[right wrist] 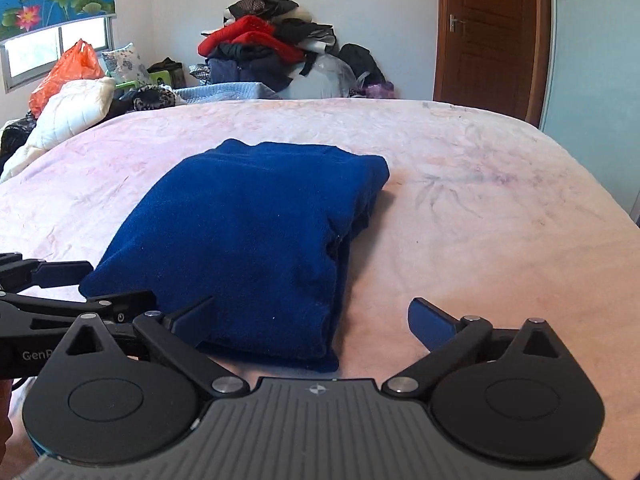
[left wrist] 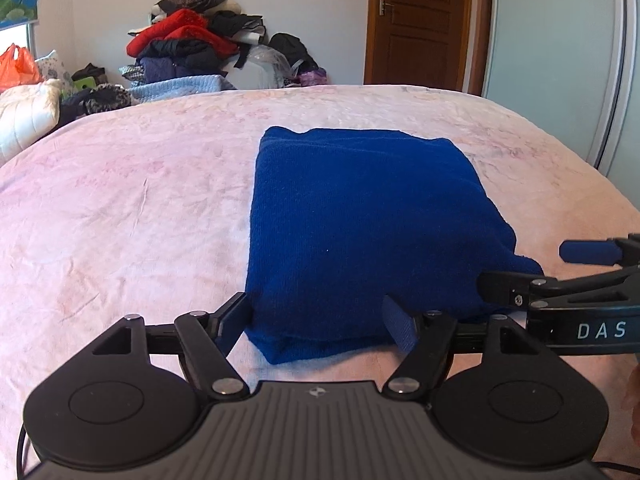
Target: Fold small clothes
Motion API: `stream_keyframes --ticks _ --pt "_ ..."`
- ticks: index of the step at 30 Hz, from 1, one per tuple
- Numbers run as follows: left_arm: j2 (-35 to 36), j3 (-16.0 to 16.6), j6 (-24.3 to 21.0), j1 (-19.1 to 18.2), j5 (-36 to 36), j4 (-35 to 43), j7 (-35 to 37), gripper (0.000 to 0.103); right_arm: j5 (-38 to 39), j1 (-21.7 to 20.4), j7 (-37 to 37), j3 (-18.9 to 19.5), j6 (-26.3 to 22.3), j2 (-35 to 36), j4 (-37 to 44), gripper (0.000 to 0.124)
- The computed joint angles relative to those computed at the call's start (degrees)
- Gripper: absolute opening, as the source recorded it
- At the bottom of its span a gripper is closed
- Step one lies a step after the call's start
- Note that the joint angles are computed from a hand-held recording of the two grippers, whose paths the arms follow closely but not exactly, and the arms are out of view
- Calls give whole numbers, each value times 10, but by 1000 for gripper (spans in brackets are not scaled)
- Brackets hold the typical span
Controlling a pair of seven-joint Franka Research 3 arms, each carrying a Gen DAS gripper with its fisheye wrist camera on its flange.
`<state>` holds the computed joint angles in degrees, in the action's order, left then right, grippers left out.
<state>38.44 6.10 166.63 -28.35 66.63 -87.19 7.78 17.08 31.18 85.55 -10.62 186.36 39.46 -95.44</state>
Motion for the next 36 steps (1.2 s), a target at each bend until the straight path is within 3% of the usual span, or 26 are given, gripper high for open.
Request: stream_keyframes --ticks 3,11,17,22,31,36 --pt "-7 2 -9 -5 5 -7 -1 73 7 14 22 -18 -21 0 3 103" --pt "-26 -13 -29 4 10 -31 -12 78 -10 -4 17 13 -11 -30 -33 103" --pt "-37 -21 -34 11 9 -47 -22 78 -22 44 30 -37 -23 -34 -45 103" --pt "-47 -29 -43 17 1 -64 -21 78 -28 60 38 -48 -16 -44 -65 103" --pt "-66 -35 -73 16 17 -96 -52 78 -13 60 28 -32 9 -59 -103 103" --pt "-75 -38 -87 17 52 -114 -89 83 27 118 29 -86 25 -42 -116 103"
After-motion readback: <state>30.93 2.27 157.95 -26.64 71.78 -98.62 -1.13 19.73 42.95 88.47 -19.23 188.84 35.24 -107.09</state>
